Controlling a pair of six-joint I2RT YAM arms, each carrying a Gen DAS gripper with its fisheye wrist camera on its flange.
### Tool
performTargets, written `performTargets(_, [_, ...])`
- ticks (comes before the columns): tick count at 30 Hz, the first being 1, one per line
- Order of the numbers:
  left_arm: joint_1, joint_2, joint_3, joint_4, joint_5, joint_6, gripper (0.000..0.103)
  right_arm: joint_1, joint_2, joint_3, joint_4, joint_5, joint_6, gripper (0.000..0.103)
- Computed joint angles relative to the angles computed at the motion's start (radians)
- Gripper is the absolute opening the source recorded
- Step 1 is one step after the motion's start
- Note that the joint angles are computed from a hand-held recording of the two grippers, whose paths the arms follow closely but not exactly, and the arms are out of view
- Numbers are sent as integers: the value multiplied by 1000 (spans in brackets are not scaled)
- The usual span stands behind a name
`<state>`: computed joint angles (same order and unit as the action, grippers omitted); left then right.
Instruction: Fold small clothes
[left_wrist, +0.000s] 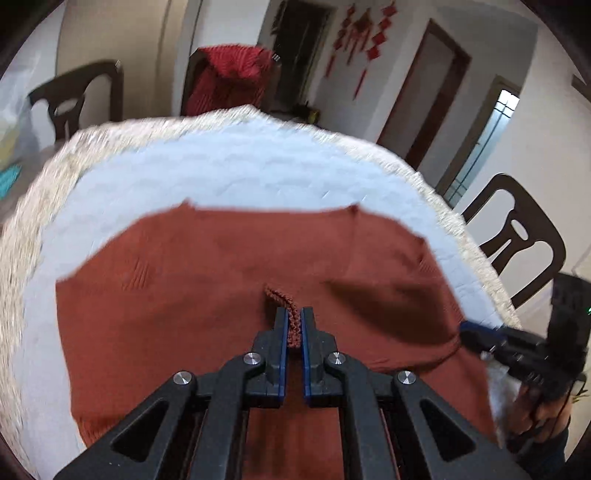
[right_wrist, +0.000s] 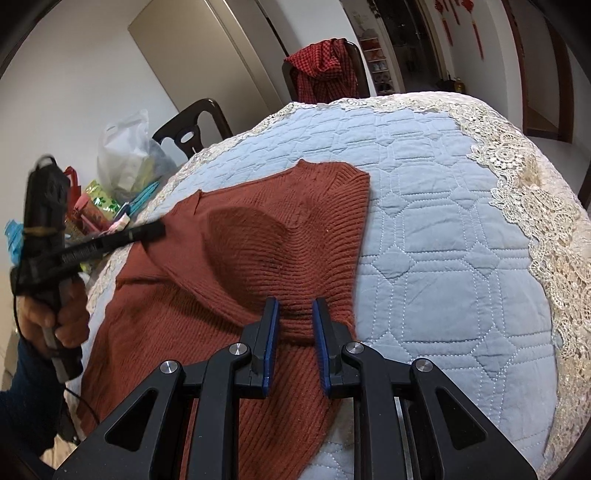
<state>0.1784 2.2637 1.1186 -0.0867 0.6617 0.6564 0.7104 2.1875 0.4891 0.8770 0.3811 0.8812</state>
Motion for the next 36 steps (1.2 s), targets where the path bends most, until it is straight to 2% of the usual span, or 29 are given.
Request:
performTargets(6, [68,-12,-25,-18,16,46,11,12,-52,17,-104,33,6,19])
performTargets(10, [87,-61,-52,-6,61,40,11,-18,-87,47,-155,58,-46,19])
performTargets(12, [61,-82,-63,18,65,21,17,-63,-77,85,-178,31,-92,19])
performTargets(16, [-7,-83,-82,96,35,1,26,-140,-34,197,-291,13,-179,19])
performTargets(17, [-23,-72,-78,109,20,5,26,-153,-20,224,-335,23,-185,19])
performTargets(18, [-38,-53,-67,114,-1,5,26,-171,4,270,-433,57,-173,19])
performTargets(19, [-48,-34,-53,113,-27,-1,26,-191,21,272,-450,67,-154,19])
performTargets(21, [-50,-4,-37,106,-54,6,26,-240,0,171,-303,-10,-109,19])
performTargets(23, [-38,6,-39,119,-56,17,26,-226,-39,128,-320,64,-78,19])
performTargets(24, [-34,5,-43,126,-54,14,26,-223,-59,90,-283,74,-76,19])
performTargets(27, [-31,1,-42,139,-42,-7,31,-243,-84,16,-133,-22,-65,19])
performTargets(29, [-41,3,-38,155,-52,-25,34,-242,-85,39,-139,-55,-99,22])
performTargets(30, [-50,6,-33,166,-65,-36,34,-240,-77,71,-171,-67,-117,29])
performTargets(32, [-64,20,-25,182,-87,-51,34,-245,-44,130,-212,-102,-151,36])
performTargets(34, [-72,44,-4,167,-97,-48,34,-265,2,185,-254,-129,-164,36])
performTargets(35, [-74,52,-4,177,-104,-49,31,-269,13,188,-251,-117,-151,26])
performTargets(36, [-73,51,-19,208,-106,-51,26,-274,10,173,-233,-109,-144,6])
